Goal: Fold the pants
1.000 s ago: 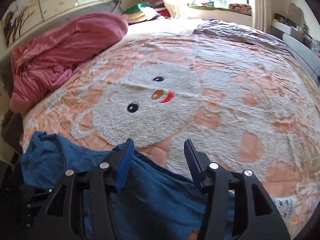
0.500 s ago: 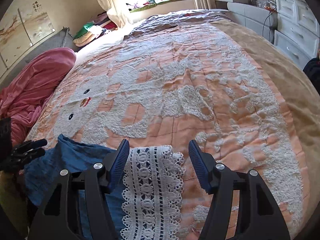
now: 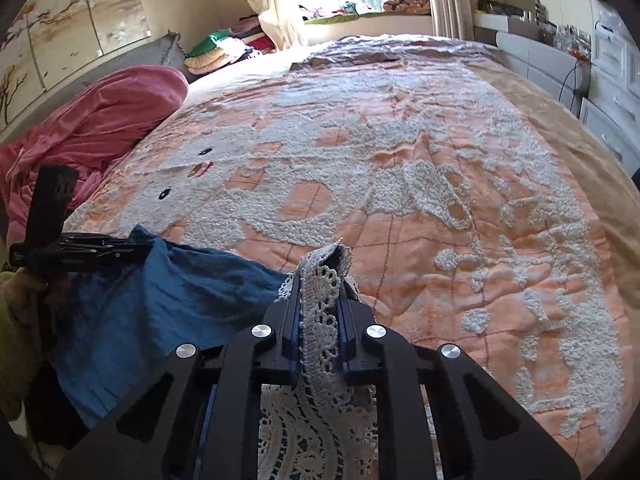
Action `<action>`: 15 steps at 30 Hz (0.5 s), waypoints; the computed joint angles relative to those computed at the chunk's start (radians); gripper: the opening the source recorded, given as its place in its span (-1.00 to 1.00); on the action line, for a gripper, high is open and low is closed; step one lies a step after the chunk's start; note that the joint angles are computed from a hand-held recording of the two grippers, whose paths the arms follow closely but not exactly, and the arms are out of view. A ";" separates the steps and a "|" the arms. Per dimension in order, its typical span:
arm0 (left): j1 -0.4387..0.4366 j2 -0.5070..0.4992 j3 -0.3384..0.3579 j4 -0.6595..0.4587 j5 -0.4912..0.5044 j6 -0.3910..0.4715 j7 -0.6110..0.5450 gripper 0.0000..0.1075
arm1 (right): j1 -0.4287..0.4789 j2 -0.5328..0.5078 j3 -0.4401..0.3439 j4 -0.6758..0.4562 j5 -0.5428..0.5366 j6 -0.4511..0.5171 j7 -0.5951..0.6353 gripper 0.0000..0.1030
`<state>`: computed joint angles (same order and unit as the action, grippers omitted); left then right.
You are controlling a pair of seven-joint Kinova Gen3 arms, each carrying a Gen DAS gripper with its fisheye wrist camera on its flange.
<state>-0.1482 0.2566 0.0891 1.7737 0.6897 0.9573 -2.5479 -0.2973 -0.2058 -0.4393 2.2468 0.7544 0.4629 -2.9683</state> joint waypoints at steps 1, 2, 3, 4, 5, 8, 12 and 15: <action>-0.007 -0.003 0.009 0.005 0.007 -0.012 -0.011 -0.84 | 0.029 -0.015 -0.046 -0.003 0.031 0.031 -0.041 -0.77; -0.014 -0.005 0.005 0.008 0.029 -0.007 -0.027 -0.85 | 0.052 -0.027 -0.088 -0.006 0.068 0.072 -0.081 -0.78; -0.022 -0.005 0.003 0.010 0.054 -0.001 -0.043 -0.85 | 0.068 -0.034 -0.111 -0.007 0.103 0.098 -0.114 -0.78; -0.022 -0.006 0.003 0.011 0.064 -0.007 -0.048 -0.85 | 0.072 -0.040 -0.115 -0.009 0.121 0.107 -0.131 -0.78; -0.012 -0.012 0.002 0.017 0.058 -0.027 -0.045 -0.85 | 0.070 -0.036 -0.101 -0.010 0.123 0.101 -0.131 -0.78; 0.035 -0.037 -0.003 0.051 0.011 -0.119 -0.027 -0.85 | -0.009 0.045 0.024 -0.041 0.040 0.092 -0.043 -0.77; 0.016 -0.017 0.002 0.050 0.022 -0.123 -0.030 -0.69 | -0.047 0.094 0.116 -0.034 -0.035 0.039 0.005 -0.66; 0.005 -0.010 0.004 0.045 0.033 -0.117 -0.031 -0.61 | -0.057 0.078 0.114 -0.032 -0.037 0.061 -0.025 -0.24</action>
<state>-0.1433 0.2467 0.0933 1.8186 0.7229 0.8400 -2.5785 -0.3546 -0.1279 -0.3252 2.2151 0.7174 0.5237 -2.9929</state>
